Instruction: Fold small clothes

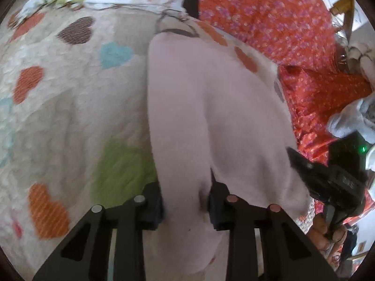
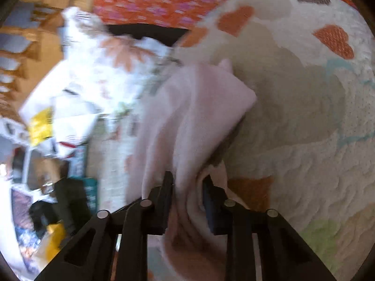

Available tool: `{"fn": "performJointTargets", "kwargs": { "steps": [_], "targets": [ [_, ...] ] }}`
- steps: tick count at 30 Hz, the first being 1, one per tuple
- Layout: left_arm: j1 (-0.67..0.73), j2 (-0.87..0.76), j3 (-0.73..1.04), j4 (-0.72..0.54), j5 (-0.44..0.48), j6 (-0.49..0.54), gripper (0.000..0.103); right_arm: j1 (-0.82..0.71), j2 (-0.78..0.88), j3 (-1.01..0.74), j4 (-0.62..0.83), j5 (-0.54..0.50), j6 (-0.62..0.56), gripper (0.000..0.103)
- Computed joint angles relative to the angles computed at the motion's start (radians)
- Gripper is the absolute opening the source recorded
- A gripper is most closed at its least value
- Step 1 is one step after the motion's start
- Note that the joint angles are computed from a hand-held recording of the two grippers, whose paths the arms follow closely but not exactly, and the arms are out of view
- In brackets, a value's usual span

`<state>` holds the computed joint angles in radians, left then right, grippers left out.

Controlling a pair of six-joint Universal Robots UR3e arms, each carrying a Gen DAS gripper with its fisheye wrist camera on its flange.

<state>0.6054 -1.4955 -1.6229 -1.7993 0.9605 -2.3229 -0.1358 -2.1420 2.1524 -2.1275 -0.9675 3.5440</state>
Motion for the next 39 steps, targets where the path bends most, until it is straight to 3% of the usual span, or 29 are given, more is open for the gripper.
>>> {"fn": "performJointTargets", "kwargs": {
  "steps": [2,4,5,8,10,14,17,19,22,23,25,26,28,30,32,33,34,35,37,39],
  "targets": [
    [0.027,0.010,-0.021,0.002,0.042,0.013,0.035,-0.004,-0.058,-0.014,0.108,-0.017,-0.047,0.026],
    [0.043,0.028,-0.083,0.069,0.098,0.002,0.056,0.090,-0.007,-0.063,0.150,-0.212,-0.026,0.028],
    [0.067,0.034,-0.089,0.054,0.095,0.025,0.058,0.134,0.017,-0.080,0.182,-0.330,-0.007,0.028],
    [0.133,0.054,-0.072,-0.026,0.079,0.120,0.059,0.111,-0.039,-0.073,0.227,-0.395,0.032,0.028],
    [0.173,0.116,-0.106,-0.009,0.070,0.169,0.067,0.154,-0.062,-0.093,0.171,-0.456,0.086,0.028],
    [0.246,0.222,-0.175,0.017,0.068,0.249,0.070,0.413,0.105,-0.213,-0.002,-0.598,0.173,0.028],
    [0.238,0.232,-0.210,0.070,0.083,0.239,0.070,0.542,0.269,-0.286,-0.065,-0.545,0.154,0.028],
    [0.235,0.226,-0.225,0.092,0.101,0.238,0.070,0.576,0.350,-0.330,-0.049,-0.542,0.134,0.027],
    [0.231,0.231,-0.248,0.097,0.122,0.250,0.073,0.622,0.483,-0.424,0.096,-0.748,0.149,0.028],
    [0.240,0.246,-0.262,0.094,0.126,0.264,0.073,0.608,0.457,-0.392,0.080,-0.746,0.153,0.028],
    [0.252,0.282,-0.289,0.097,0.126,0.297,0.073,0.570,0.393,-0.351,0.034,-0.730,0.180,0.036],
    [0.255,0.298,-0.300,0.101,0.126,0.306,0.073,0.574,0.371,-0.347,0.008,-0.772,0.206,0.040],
    [0.264,0.324,-0.318,0.109,0.120,0.319,0.073,0.570,0.368,-0.348,-0.033,-0.836,0.233,0.066],
    [0.270,0.335,-0.329,0.114,0.116,0.323,0.073,0.534,0.383,-0.352,-0.033,-0.873,0.239,0.070],
    [0.270,0.335,-0.335,0.119,0.116,0.317,0.074,0.482,0.410,-0.344,-0.038,-0.836,0.232,0.070],
    [0.270,0.335,-0.337,0.121,0.116,0.314,0.074,0.420,0.401,-0.300,-0.070,-0.743,0.204,0.065],
    [0.269,0.335,-0.341,0.126,0.116,0.310,0.074,0.380,0.400,-0.275,-0.082,-0.670,0.189,0.034],
    [0.269,0.338,-0.345,0.128,0.117,0.308,0.074,0.338,0.416,-0.256,-0.097,-0.593,0.173,0.019],
    [0.267,0.344,-0.350,0.131,0.119,0.305,0.075,0.338,0.452,-0.275,-0.113,-0.590,0.183,0.007],
    [0.264,0.350,-0.354,0.134,0.120,0.306,0.076,0.364,0.479,-0.331,-0.102,-0.686,0.170,0.005]
  ]
}}
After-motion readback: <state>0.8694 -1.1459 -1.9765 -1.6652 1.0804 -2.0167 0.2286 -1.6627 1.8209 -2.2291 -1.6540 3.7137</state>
